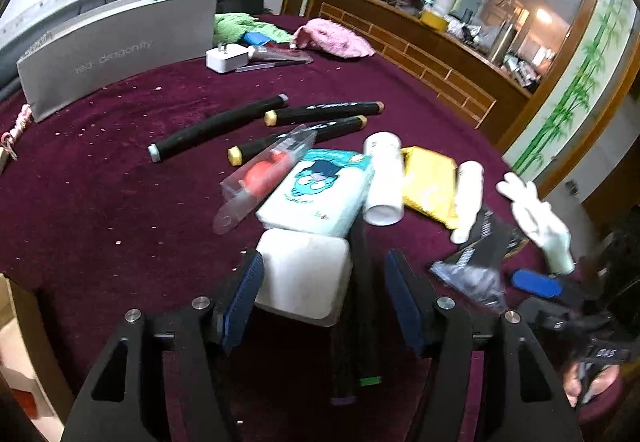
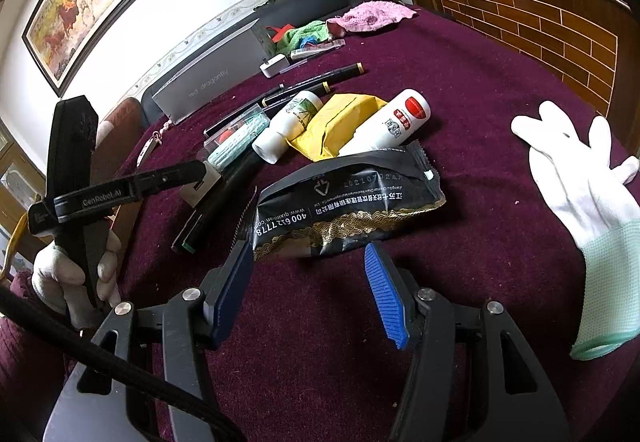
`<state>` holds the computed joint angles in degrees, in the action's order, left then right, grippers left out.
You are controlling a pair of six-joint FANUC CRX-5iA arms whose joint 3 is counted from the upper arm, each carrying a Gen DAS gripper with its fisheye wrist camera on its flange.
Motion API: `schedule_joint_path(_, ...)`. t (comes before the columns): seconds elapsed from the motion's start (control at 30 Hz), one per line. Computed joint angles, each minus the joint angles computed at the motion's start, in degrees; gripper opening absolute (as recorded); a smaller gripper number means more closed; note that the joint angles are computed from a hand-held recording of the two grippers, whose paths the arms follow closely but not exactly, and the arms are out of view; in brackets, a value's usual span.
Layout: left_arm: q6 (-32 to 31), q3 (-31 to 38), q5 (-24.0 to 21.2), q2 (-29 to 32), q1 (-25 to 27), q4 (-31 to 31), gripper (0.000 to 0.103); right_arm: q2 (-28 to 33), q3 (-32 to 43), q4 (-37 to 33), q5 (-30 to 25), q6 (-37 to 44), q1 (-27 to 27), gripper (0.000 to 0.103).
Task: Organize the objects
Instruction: 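Close the left gripper on the white square charger, then lift the charger and carry it toward the cardboard tray with the left gripper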
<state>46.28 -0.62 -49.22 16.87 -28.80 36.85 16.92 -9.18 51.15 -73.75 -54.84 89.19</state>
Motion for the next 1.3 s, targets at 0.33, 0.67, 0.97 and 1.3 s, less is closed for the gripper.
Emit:
schedule_joint_path(0.33,2.3,2.2,1.8,1.3,-1.5,-7.3,0.058,0.3,0.5,-0.5,-0.4,0.3,0.0,0.057)
schedule_joint_path(0.67,10.0,2.9,2.7,-0.2,-2.5,-12.7,0.052,0.2,0.7,-1.3,-0.3,0.5,-0.2,0.057)
schedule_joint_path(0.97,9.8,-7.6,9.2,-11.6,-1.4,-11.1,0.052,0.7,1.3,-1.7,-1.4,0.4,0.0,0.057)
schedule_joint_path(1.3,8.4,-20.1,14.9,-26.0,1.2,-8.8,0.052,0.9,3.7,-2.4,-5.1,1.2,1.3,0.057)
